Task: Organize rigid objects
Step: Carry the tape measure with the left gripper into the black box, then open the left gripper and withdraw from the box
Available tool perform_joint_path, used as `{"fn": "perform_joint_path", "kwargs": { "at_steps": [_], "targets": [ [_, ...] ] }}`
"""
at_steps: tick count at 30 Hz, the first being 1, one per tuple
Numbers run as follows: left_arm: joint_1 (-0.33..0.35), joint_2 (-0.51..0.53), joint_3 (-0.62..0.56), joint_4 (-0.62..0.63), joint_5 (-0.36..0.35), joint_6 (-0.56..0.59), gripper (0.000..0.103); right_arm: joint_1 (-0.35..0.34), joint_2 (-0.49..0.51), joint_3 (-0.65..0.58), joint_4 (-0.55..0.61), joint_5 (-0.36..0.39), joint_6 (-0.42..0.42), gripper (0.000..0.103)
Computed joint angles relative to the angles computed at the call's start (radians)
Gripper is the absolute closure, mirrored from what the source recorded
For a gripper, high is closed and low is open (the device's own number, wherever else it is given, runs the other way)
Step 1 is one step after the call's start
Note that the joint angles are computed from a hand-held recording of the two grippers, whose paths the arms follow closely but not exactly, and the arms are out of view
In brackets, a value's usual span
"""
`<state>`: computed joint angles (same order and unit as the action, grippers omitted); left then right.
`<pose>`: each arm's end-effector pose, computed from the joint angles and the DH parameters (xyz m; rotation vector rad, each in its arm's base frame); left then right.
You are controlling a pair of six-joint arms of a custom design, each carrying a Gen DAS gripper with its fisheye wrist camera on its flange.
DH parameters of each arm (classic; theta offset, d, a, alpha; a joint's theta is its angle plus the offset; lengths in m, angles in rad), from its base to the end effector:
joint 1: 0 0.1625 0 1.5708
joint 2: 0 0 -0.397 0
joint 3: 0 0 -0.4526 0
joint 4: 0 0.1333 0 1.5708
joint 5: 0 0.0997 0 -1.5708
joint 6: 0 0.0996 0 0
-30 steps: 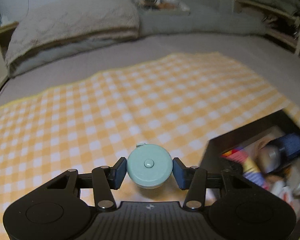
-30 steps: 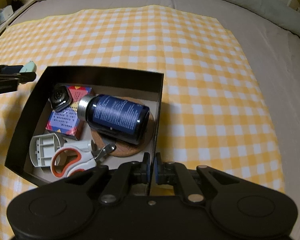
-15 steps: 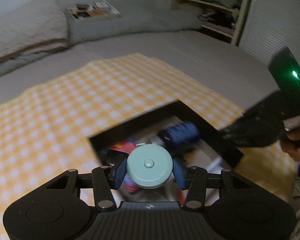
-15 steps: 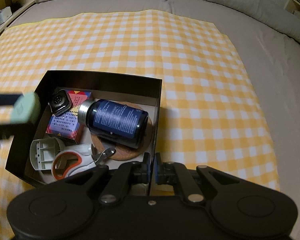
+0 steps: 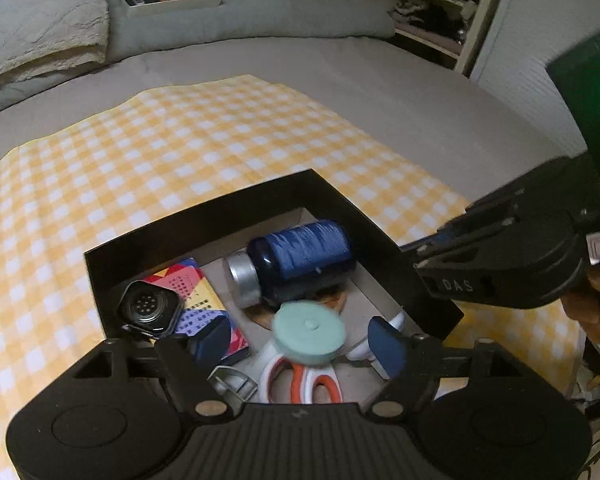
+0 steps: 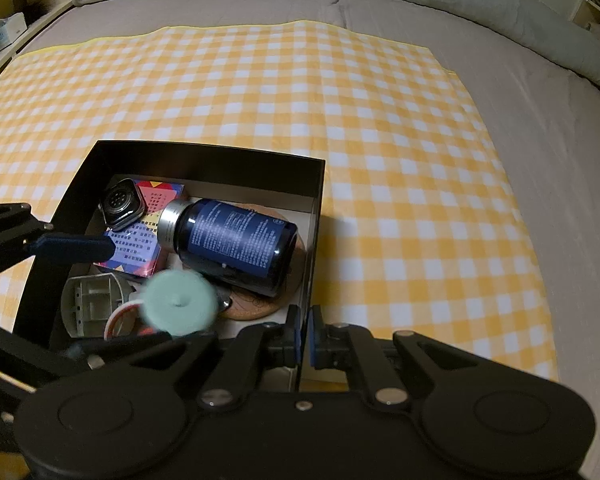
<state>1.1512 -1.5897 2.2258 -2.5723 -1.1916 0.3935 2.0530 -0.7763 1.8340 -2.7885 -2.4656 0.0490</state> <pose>-0.0413 -0.5102 0.2398 0.9887 2.5406 -0.5102 0.3339 -0.5180 0.0007 0.4037 -2.2421 0.4628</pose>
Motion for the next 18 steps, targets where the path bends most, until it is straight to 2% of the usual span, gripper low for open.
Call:
{"fn": "perform_joint_path", "kwargs": {
  "at_steps": [7,12,18],
  "targets": [
    [-0.024,-0.009,0.015,-0.001,0.023,-0.004,0.016,0.000,-0.002,0.001,0.000,0.002,-0.001,0.099],
    [-0.041,-0.035,0.024,0.001,0.049,-0.058,0.010,0.000,-0.002,0.002,-0.001,0.003,0.000,0.099],
    [-0.081,-0.099,0.068,-0.045,0.115,-0.118,0.004,0.001,-0.002,0.004,-0.008,-0.001,-0.015,0.099]
  ]
}}
